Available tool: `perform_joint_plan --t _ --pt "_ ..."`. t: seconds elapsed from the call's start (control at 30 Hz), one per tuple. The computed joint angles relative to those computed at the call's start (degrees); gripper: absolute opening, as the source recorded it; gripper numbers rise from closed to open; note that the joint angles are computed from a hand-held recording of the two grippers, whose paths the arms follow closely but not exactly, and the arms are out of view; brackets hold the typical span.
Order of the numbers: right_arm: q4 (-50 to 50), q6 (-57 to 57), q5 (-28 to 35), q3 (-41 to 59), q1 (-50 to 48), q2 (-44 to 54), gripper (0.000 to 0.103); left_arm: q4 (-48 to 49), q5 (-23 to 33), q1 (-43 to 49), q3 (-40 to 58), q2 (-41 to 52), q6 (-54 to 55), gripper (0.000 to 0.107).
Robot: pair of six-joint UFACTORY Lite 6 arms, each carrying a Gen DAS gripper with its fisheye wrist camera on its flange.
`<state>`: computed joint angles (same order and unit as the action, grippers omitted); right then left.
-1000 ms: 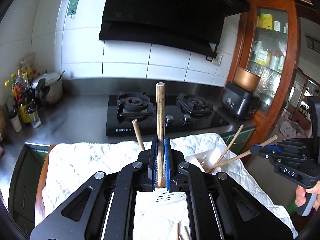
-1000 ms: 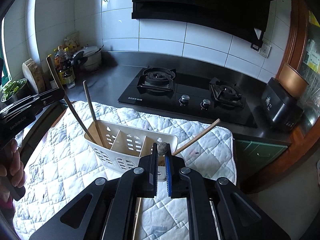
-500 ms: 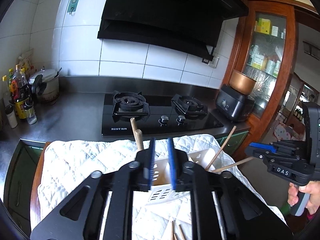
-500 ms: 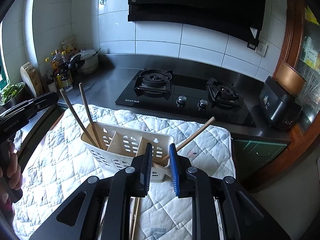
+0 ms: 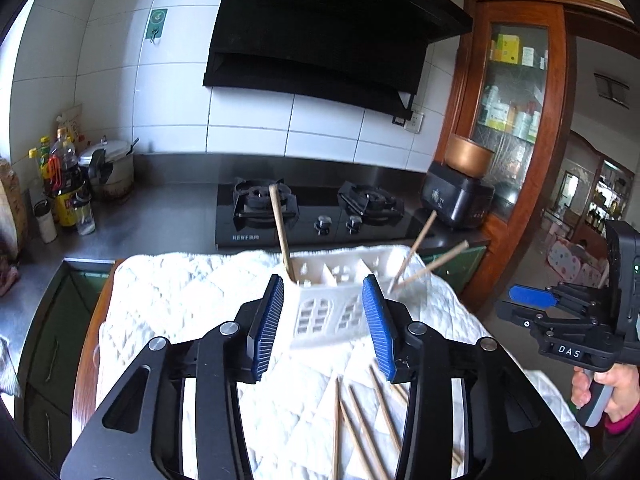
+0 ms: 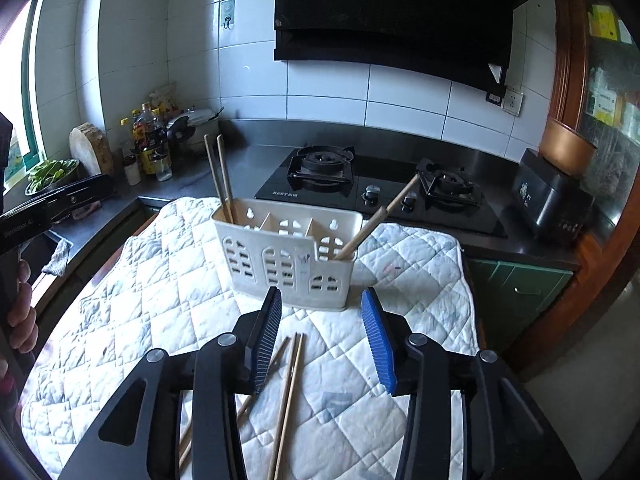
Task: Organize utensils
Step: 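Lower the right tool onto the next chopstick and close its fingers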
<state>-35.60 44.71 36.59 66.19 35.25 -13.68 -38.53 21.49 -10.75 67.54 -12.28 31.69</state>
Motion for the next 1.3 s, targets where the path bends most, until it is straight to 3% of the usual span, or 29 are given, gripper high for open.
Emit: perform_joint_plan --t 0.3,0.43,0.53,0.7,1.03,1.3 --pt "-13.5 26.6 0.1 -26.4 12.7 -13.4 0.040 0.3 -1.3 0.2 -25.6 -20.7 1.4 0.042" --pt "-15.0 34.7 -2.7 -35.3 15.0 -15.4 0.026 -1.4 0.2 2.4 -33.8 -27.6 3.5 0.042" --pt "-17.1 40.4 -5.2 -39.1 15.5 -14.7 0.022 -4.1 2.0 5.1 -38.2 -30.8 6.0 0.042" --pt "-20.9 46.5 -10.0 -40.0 14.4 -10.3 0.014 -11.1 6.6 12.3 -44.1 -34.4 14.2 0.042" --pt "-24.7 49.1 -15.3 -37.4 10.7 -2.2 0.011 -11.4 11.0 16.7 -50.0 -39.2 17.2 0.042" --pt "-25.5 49.1 -13.9 -36.4 11.7 -0.2 0.010 -10.3 10.8 15.7 -51.6 -40.0 16.4 0.042"
